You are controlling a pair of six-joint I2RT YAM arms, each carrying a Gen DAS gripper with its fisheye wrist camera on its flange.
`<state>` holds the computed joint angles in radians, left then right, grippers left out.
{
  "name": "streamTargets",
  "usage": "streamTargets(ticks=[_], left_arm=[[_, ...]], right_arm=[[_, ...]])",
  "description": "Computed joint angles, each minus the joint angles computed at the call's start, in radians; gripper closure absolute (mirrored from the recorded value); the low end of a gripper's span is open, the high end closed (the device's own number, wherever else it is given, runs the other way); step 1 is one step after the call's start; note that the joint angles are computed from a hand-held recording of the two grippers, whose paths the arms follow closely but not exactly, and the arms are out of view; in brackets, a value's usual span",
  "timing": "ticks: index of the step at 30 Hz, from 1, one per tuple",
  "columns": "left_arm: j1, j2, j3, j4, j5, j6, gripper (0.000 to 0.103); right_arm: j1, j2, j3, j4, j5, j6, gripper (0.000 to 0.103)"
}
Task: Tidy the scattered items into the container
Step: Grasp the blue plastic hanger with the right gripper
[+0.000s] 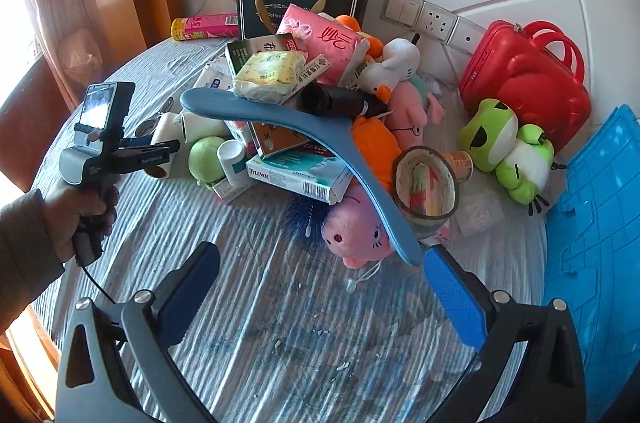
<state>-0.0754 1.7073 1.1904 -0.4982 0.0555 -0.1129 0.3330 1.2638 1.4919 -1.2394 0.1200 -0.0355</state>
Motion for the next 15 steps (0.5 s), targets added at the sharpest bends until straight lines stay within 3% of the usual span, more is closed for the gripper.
streamTargets(ticks=[13,14,15], left_arm=[[0.108,-0.204,-0.118,-0.033,0.084,0.091,0.055],[0.115,-0.226,-0.127,-0.043,0.090,0.094,0.055],[0.123,-0.247,-0.135,-0.052,0.097,0.097,0.055]], right_arm=[[-0.051,0.228,-0.059,0.301,0.007,-0.139,0.000],[-0.051,0.252,-0.057,0.319,0.022,-0.152,0.001],[-0.055,0.274,-0.054,0.338,0.024,-0.157,0.009]])
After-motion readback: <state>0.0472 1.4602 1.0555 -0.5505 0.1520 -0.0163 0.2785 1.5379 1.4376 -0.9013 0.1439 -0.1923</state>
